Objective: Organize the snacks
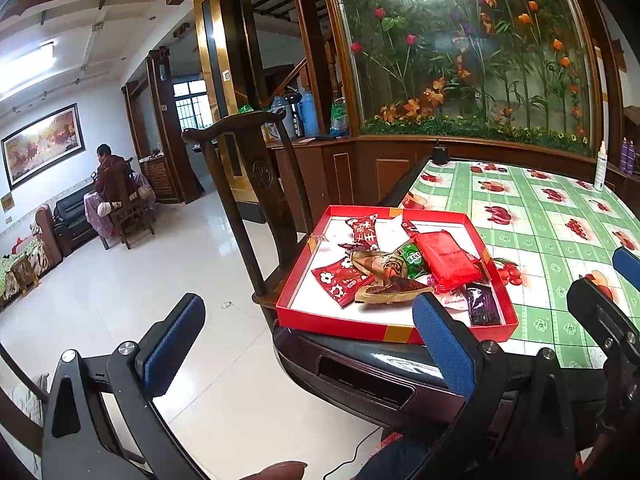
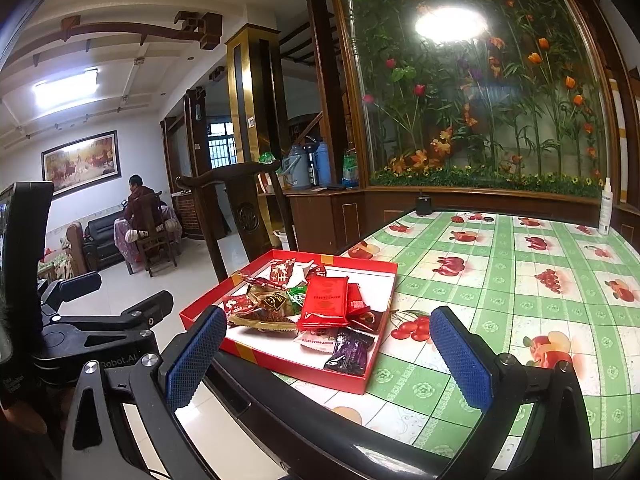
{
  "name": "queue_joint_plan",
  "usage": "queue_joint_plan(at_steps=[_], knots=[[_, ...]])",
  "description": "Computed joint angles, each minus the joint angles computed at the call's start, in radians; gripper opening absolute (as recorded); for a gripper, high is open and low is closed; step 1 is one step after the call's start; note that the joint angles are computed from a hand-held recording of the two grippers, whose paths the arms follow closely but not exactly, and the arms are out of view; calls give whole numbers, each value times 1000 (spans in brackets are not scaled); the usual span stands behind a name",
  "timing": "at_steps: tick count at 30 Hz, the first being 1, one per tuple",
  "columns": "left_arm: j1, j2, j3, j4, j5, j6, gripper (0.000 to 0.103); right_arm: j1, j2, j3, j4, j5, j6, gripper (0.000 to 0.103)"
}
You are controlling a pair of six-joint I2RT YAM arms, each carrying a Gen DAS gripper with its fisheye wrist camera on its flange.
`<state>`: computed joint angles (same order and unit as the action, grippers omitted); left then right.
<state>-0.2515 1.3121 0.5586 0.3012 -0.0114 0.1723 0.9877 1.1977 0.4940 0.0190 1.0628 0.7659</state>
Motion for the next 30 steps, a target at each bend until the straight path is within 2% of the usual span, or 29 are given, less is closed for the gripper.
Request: queue_joint_plan(at_steps=[21,30], knots=[[-1,6,-1,5,11,1,103,2,7,2,4,-1,-1,102],[-7,19,-3,29,47,-15,103,-15,12,2,7,-24,-11,102]])
